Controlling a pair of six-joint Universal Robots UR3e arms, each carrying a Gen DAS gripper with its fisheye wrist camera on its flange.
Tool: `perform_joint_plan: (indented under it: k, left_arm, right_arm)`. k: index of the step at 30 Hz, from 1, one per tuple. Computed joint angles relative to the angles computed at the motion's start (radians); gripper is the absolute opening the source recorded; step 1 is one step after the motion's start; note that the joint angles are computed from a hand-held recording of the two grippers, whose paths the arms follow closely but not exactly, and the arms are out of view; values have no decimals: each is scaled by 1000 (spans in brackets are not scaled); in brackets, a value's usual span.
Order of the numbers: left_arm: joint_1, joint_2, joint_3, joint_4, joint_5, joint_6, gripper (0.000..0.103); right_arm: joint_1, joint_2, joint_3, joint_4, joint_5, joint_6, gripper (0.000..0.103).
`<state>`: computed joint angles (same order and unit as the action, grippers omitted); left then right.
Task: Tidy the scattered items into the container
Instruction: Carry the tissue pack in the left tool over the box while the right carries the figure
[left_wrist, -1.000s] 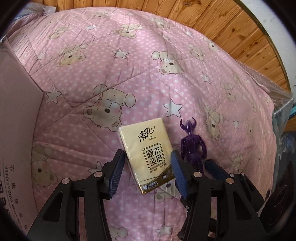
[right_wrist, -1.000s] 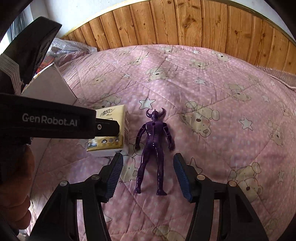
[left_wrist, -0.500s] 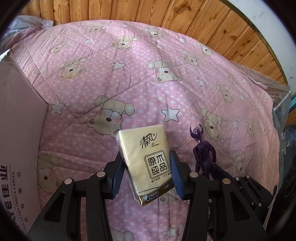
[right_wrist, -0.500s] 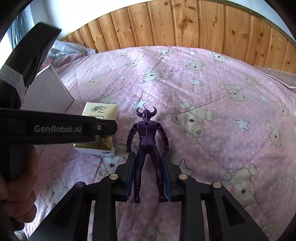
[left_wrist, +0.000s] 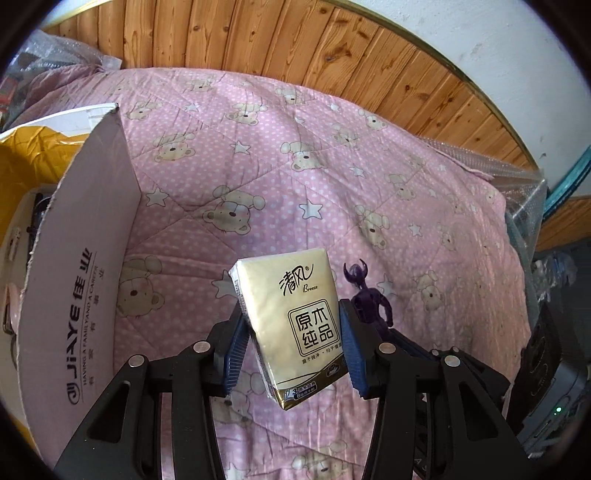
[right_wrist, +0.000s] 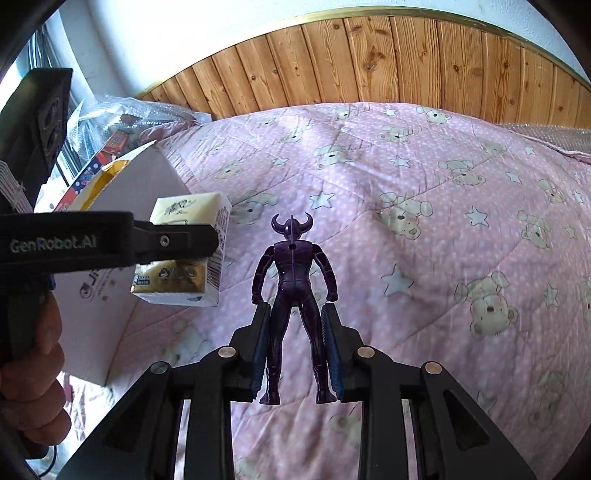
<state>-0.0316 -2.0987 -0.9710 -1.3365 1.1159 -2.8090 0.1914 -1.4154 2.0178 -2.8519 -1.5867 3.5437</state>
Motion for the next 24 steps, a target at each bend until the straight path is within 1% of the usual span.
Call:
perform_joint_plan:
  k: [6, 13, 19, 24]
  left_arm:
    - [71, 169, -182, -2, -52, 62, 48]
    - [169, 342, -352, -57, -113, 158, 48]
    - [272, 474, -428, -162, -182, 261, 48]
    - [361, 561, -439, -291, -240, 364, 48]
  right_arm:
    - [97, -57, 17, 34, -51, 62, 29]
    - [200, -95, 13, 73, -103, 132, 29]
    - [290, -108, -32, 120, -153, 173, 29]
    - [359, -101, -98, 164, -196, 193, 29]
